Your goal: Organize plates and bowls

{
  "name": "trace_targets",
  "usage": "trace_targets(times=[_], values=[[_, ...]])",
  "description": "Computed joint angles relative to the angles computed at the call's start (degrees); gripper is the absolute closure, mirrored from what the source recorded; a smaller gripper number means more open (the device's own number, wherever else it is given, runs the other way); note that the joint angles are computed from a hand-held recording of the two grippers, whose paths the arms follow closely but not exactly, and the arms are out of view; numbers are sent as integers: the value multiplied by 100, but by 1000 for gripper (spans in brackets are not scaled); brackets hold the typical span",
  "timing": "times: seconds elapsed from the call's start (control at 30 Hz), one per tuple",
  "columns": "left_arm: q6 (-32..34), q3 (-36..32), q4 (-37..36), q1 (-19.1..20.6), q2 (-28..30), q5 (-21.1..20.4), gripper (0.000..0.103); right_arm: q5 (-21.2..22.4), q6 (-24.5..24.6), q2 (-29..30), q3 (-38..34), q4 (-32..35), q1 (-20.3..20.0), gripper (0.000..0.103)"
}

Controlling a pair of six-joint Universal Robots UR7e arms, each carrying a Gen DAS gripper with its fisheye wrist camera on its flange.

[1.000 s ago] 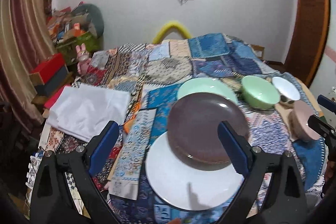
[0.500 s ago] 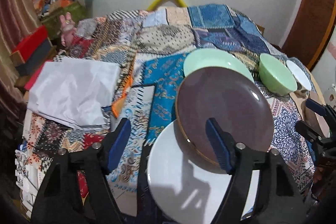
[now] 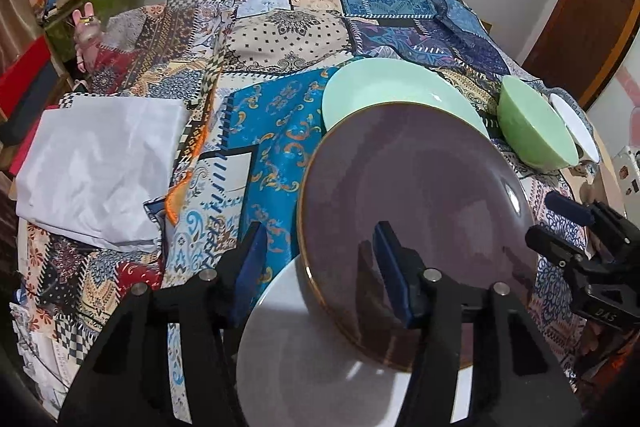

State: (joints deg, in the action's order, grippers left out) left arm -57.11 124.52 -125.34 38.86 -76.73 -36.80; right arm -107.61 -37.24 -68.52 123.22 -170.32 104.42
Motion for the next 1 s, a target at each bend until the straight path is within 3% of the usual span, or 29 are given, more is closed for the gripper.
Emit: trace_targets(times=[0.17, 0.4, 1.0], values=[[219, -79, -270, 181, 123, -176, 58, -3, 189, 121, -196, 329, -48, 56], [507, -43, -771, 328, 177, -363, 62, 66, 326, 200, -289, 571, -95, 59], [156, -131, -341, 147, 219, -258, 63, 397, 657, 153, -392, 985, -213, 70]])
